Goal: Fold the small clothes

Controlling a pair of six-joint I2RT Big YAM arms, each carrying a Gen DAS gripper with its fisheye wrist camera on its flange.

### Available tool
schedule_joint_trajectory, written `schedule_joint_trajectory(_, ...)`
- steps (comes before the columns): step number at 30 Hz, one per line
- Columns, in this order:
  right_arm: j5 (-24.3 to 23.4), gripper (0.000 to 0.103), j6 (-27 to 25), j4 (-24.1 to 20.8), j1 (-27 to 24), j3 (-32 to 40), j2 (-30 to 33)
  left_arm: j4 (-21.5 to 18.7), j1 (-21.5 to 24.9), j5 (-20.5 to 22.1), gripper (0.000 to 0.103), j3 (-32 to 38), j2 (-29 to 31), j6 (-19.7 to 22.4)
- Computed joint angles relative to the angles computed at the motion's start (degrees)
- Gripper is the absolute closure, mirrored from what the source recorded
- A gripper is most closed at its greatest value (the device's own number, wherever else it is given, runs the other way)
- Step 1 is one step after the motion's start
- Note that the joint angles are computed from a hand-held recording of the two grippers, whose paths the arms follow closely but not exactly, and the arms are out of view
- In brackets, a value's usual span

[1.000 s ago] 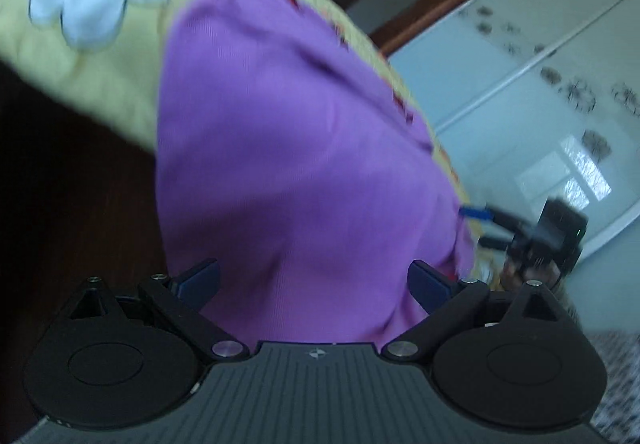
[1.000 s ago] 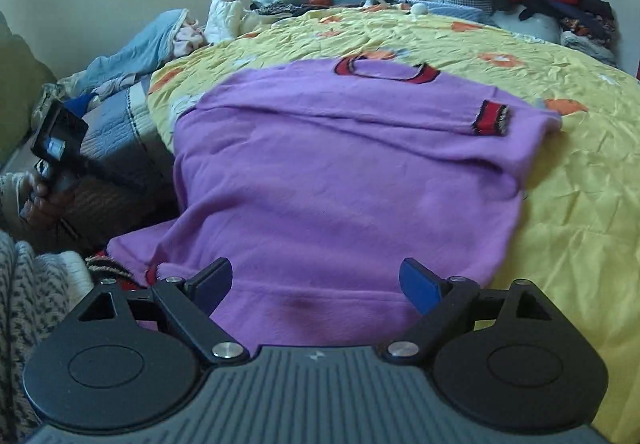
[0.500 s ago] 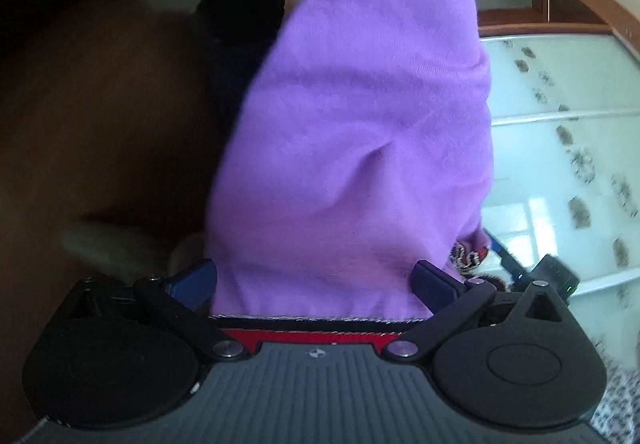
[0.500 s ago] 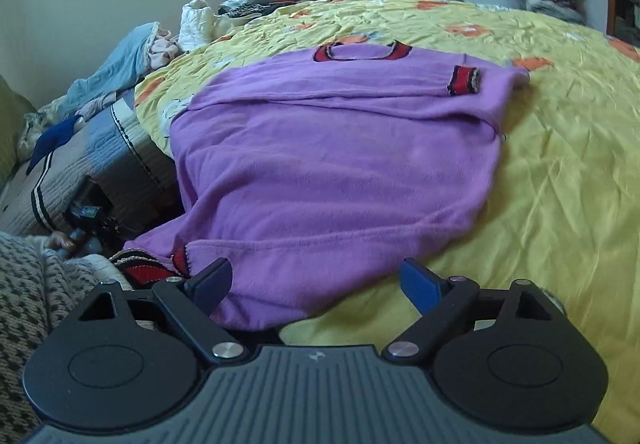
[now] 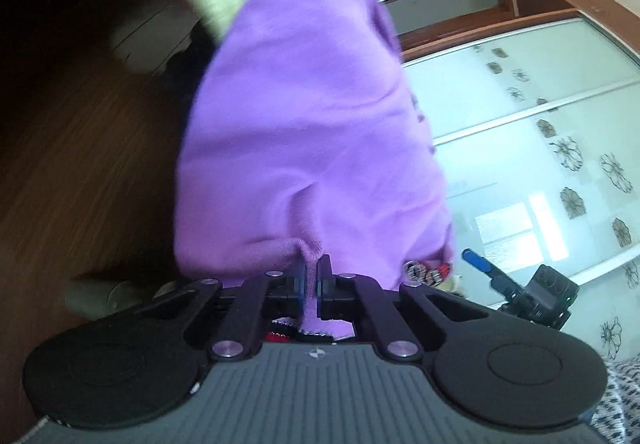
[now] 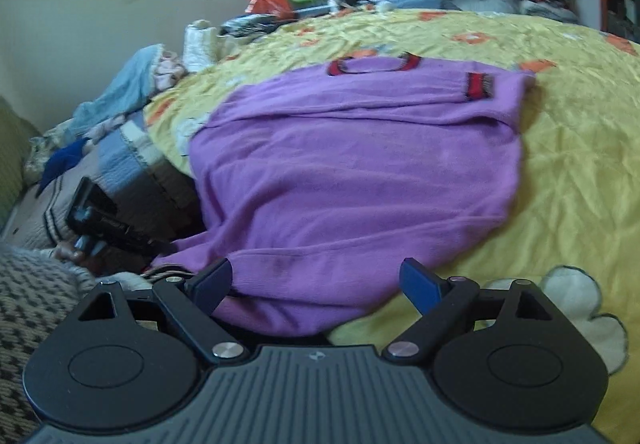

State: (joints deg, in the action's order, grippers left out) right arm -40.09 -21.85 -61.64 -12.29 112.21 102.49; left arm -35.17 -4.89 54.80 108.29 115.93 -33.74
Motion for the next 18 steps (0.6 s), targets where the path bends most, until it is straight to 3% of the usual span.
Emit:
schedule_joint_trajectory(3, 3.6, 0.012, -5.6, -0.1, 2.2, 1.2, 0.7, 7.3, -0.4, 1.6, 0.099, 0.3, -0.5, -6.5)
schedule_joint_trajectory(6, 3.6, 0.012, -14.1, -3.9, 3.8, 5.2, 3.8, 5.8, -1.0, 1.9, 0.099, 4.3, 0.4, -5.7)
schedule_joint_trajectory(9, 11.5, 0.013, -25.3, -2.9, 6.1, 4.0, 4.0, 4.0, -1.5, 1.8, 0.099, 6.6, 1.1, -5.1)
schedule_joint_trajectory(10, 12.6, 0.031, -27.7, -2.3, 6.5, 3.5, 3.9, 3.5, -1.6, 1.7, 0.099, 6.8, 1.2, -5.3)
schedule_joint_trajectory(12, 14.2, 0.071, -27.0, 3.5, 6.5, 0.5, 2.2, 3.6, -1.3, 1.9, 0.099, 5.8, 0.7, -6.3)
schedule_joint_trajectory(13, 12.6, 0.087, -26.8, 3.1, 5.9, 1.1, 2.4, 3.6, -0.6, 2.3, 0.099, 4.5, 0.1, -6.4)
schedule_joint_trajectory(14, 11.6, 0.096, -25.4, 4.1, 5.6, 0.8, 2.1, 3.9, -0.7, 2.1, 0.099, 4.1, -0.1, -7.1)
schedule_joint_trajectory(18, 8.5, 0.097, -18.3, 7.0, 4.4, 0.0, 1.2, 7.0, 0.7, 3.2, 0.099, 3.2, -0.9, -9.5)
